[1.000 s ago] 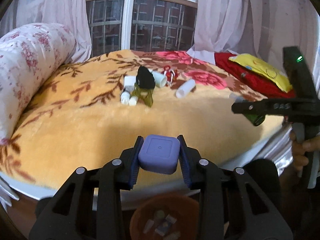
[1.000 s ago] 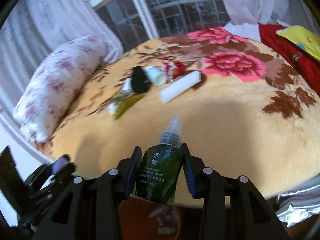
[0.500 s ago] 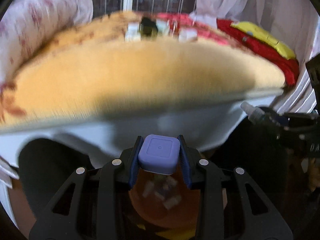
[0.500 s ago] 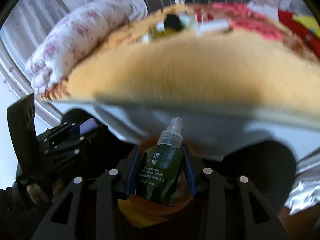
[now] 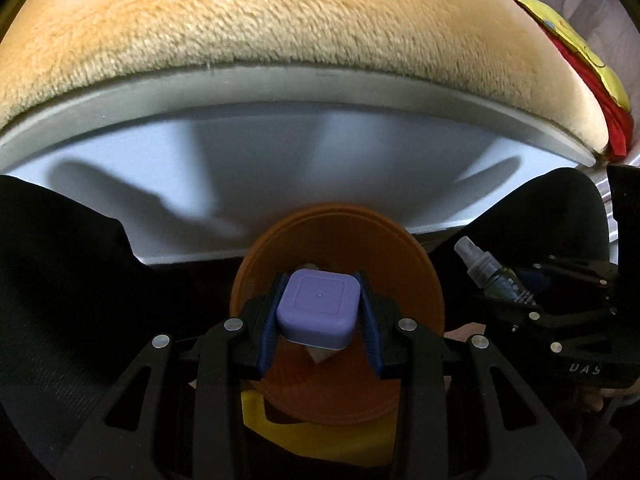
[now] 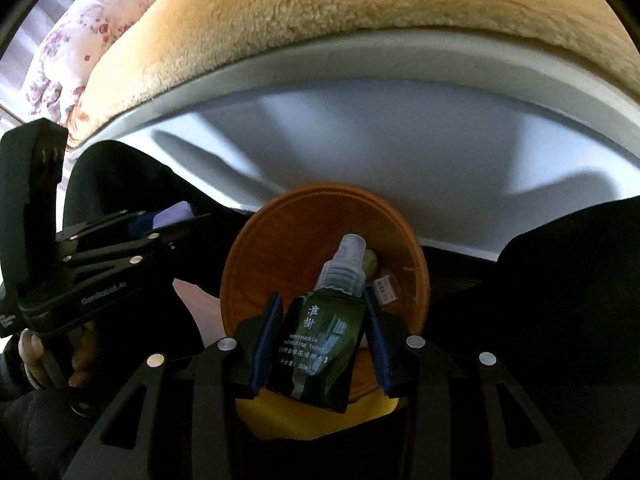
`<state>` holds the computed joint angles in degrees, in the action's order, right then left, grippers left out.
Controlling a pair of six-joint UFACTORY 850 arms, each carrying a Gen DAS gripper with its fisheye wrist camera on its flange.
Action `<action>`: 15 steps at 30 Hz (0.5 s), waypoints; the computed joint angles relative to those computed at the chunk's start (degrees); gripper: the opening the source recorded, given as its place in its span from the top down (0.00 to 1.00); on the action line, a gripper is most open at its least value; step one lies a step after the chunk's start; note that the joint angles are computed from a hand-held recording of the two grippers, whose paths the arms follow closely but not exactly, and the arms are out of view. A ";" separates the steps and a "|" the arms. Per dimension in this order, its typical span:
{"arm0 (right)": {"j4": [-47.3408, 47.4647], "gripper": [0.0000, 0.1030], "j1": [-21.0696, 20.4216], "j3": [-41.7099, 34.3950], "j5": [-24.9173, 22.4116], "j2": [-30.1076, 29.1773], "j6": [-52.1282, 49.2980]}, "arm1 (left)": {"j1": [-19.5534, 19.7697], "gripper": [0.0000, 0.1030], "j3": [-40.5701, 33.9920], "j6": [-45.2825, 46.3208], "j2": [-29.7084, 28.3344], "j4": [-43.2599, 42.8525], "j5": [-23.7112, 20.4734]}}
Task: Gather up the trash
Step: 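Lower both tools over the orange bin and release the case and spray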
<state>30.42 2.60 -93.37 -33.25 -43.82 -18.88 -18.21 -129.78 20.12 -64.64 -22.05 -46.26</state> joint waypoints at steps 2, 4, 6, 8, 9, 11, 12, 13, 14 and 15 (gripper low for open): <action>-0.39 0.60 0.12 -0.35 -0.42 -0.30 0.22 | -0.07 0.67 0.18 0.10 0.08 0.18 -0.07; -1.54 0.51 0.52 -1.33 -0.67 -0.90 1.49 | -0.27 0.65 -0.17 -1.20 -0.13 1.71 -0.62; -2.06 0.48 0.74 -1.26 -0.25 -0.67 1.77 | -0.59 0.37 -0.58 -3.78 -0.39 4.10 -0.96; -2.85 0.48 0.83 -0.76 0.39 -0.18 2.31 | -0.43 0.35 -1.37 -4.45 -0.58 4.05 -1.03; -2.63 0.48 0.76 -0.55 0.63 -0.05 2.16 | -0.37 0.34 -1.36 -4.40 -0.49 3.95 -1.02; -1.96 0.48 0.46 0.24 1.23 0.53 1.64 | -0.41 0.34 -0.66 -4.48 -0.03 4.17 -0.68; -1.60 0.48 0.30 0.67 1.54 0.87 1.47 | -0.49 0.35 -0.68 -4.51 0.02 4.20 -0.63; -1.20 0.48 0.15 1.07 1.81 1.18 1.37 | -0.51 0.34 -0.49 -4.49 0.16 4.26 -0.44; -0.96 0.48 0.03 1.24 1.92 1.33 1.29 | -0.57 0.34 -0.83 -4.61 -0.07 4.40 -0.39; -0.32 0.48 -0.25 1.91 2.16 1.87 0.77 | -0.62 0.34 -0.33 -4.61 0.29 4.50 -0.05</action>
